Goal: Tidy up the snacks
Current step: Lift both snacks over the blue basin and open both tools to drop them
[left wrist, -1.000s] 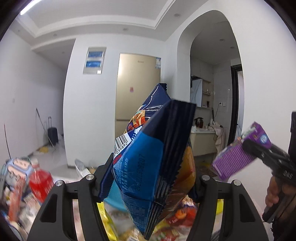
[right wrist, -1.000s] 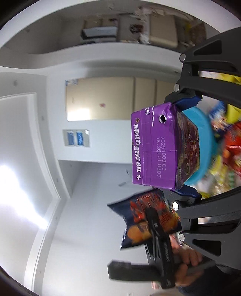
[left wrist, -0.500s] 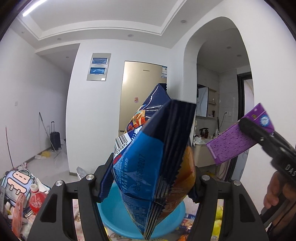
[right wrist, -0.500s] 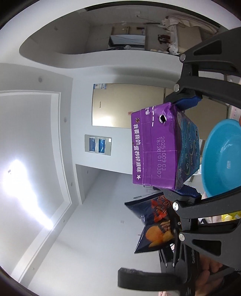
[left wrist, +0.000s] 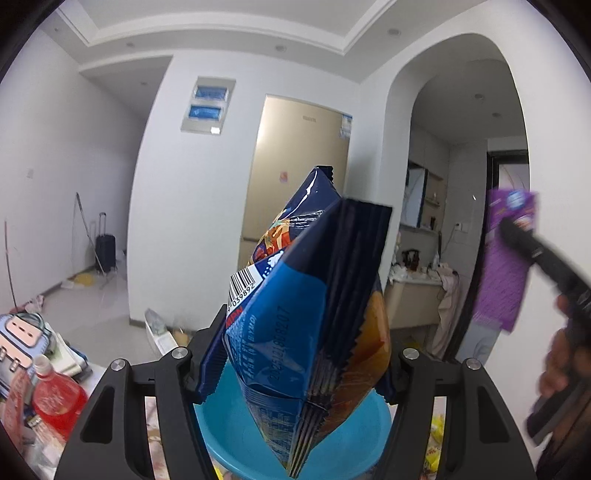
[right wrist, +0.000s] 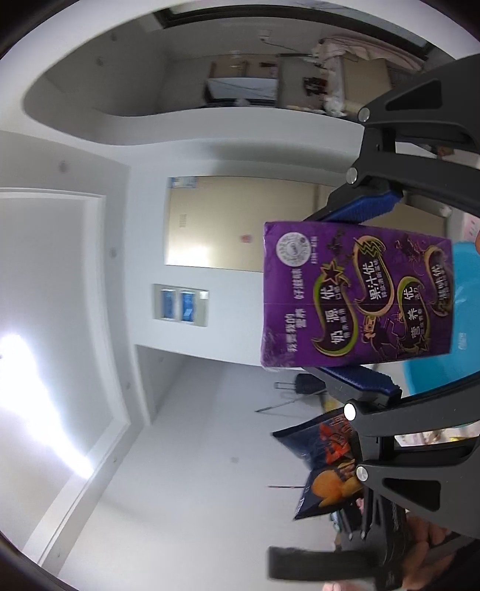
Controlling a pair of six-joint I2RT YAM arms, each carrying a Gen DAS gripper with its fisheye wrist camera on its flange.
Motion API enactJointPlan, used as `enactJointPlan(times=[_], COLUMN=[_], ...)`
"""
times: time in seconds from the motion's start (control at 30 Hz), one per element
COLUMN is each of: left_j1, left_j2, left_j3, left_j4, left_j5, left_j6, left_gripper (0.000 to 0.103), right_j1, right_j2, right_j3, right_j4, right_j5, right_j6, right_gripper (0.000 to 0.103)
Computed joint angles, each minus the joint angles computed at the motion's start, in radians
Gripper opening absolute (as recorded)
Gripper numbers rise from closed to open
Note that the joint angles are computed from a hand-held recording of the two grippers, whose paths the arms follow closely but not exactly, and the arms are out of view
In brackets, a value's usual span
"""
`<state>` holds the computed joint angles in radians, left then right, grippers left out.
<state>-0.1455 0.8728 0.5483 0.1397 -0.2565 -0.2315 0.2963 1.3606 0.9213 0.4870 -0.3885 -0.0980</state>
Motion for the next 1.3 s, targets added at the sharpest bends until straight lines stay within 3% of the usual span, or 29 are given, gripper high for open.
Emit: enactJointPlan(times=[0.27,0.73,1.1,1.13,1.17,1.23,1.27,1.3], left_j1=[0.011,-0.031,-0.015,-0.017,-0.015,-0.031,-0.035,-0.033], left_j2=[0.234,0.752,0.866,0.872,0.87,0.881,0.885,0.882], left_j3=[0.076,0.289,0.368,0.379,0.371,0.381,0.391,0.391], left_j4=[0.047,0.077,0.042,0.033,0.035,0.027,0.016,0.02], left_j5=[0.005,-0.037,-0.006,-0.01,-0.01,-0.08,-0.112,-0.132], left_j6=[0.018,-0.019,-0.064,-0.065,-0.061,-0.07,-0.069,-0.062], left_gripper=[0.067,0.067,0.067,0.072,0.084,0.095,0.103,0.103], right_j1=[-0.009,-0.03,-0.035,-0.033,-0.029,-0.02,-0.018,-0.019], right_j2=[0.291,0.513,0.595,0.592,0.586,0.572,0.566,0.559], right_j3=[0.095,0.167,0.241,0.238,0.234,0.218,0.208,0.196], right_j4=[-0.018,-0.061,-0.158,-0.154,-0.148,-0.125,-0.107,-0.085], right_j5=[-0.026,-0.041,-0.034,-0.023,-0.006,0.039,0.064,0.082], right_j6=[0.038,-0.011,-0.014,-0.015,-0.018,-0.024,-0.025,-0.023], right_gripper=[0.065,0.065,0.066,0.066,0.069,0.094,0.1,0.103])
